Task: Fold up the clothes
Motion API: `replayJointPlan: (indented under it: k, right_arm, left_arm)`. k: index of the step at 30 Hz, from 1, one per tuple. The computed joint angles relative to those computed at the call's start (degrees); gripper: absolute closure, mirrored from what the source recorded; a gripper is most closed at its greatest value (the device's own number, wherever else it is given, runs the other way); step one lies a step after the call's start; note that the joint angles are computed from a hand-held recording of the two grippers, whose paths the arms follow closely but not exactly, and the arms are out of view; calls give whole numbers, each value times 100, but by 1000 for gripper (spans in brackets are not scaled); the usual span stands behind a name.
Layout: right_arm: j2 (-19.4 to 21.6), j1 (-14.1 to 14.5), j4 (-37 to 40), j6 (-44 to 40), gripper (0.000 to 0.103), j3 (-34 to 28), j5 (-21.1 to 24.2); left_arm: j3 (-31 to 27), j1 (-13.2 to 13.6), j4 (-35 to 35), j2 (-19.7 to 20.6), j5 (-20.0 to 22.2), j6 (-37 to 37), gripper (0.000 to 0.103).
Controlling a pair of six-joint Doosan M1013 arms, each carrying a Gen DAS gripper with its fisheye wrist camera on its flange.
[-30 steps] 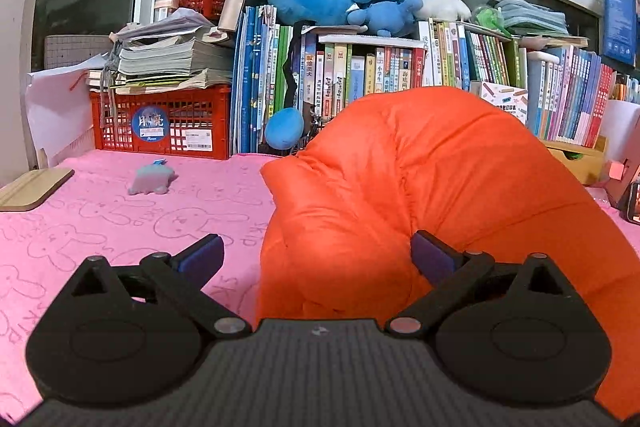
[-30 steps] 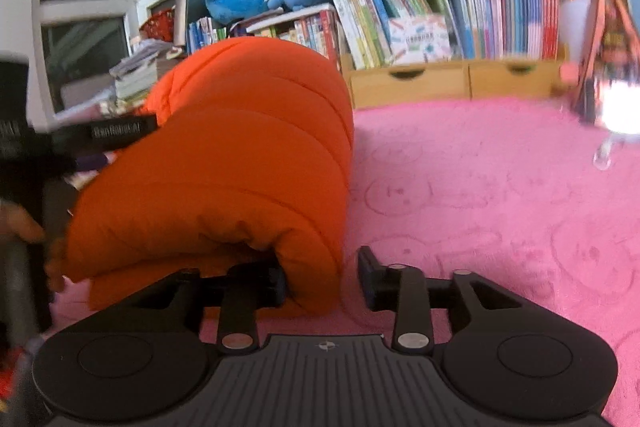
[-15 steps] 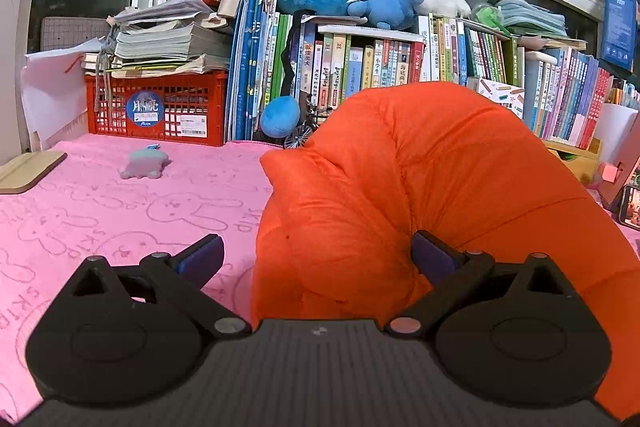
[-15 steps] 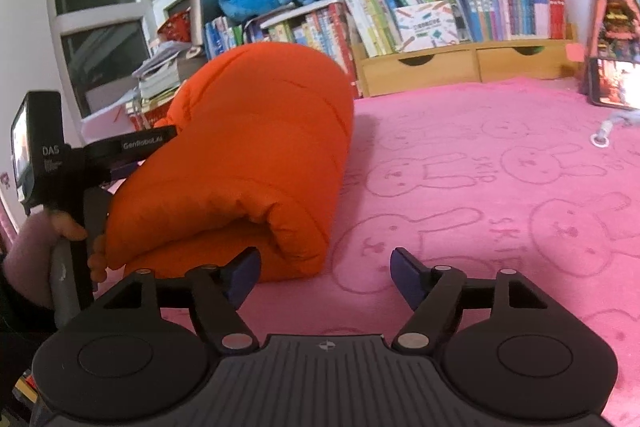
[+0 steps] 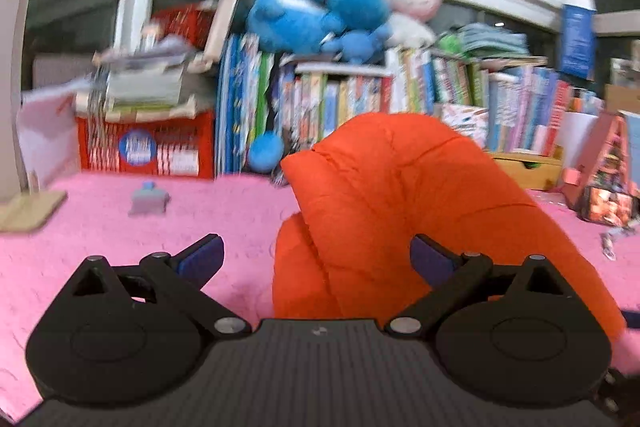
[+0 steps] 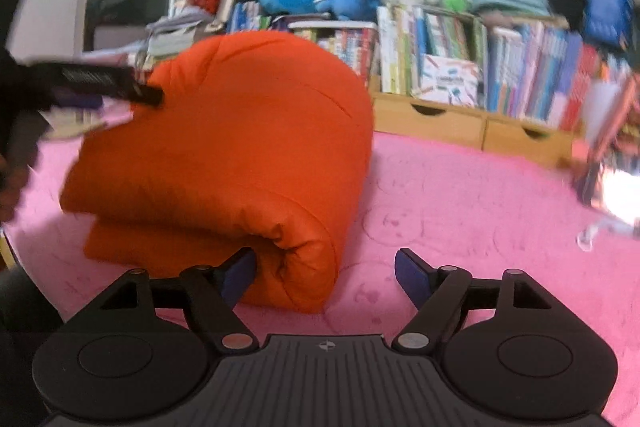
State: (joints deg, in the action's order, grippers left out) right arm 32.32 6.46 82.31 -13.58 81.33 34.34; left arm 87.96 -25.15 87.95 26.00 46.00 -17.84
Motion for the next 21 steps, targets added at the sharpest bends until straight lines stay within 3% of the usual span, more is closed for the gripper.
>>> replayJointPlan:
  k: [9, 16, 18, 21]
  right_arm:
    - [44, 12, 392, -219, 27, 22, 209]
    - [-87, -50, 1018, -926, 22, 232, -143]
    - [-150, -14, 1638, -1798, 19, 363, -247]
    - [-239, 97, 2795, -3871, 12, 625, -115]
  left_arm:
    - [727, -160, 126, -476, -247, -277, 2]
    - [886, -133, -358, -560, -1232, 329, 2]
    - [834, -151, -507, -520, -1315, 459, 2]
    - [785, -154, -585, -492, -1317, 445, 2]
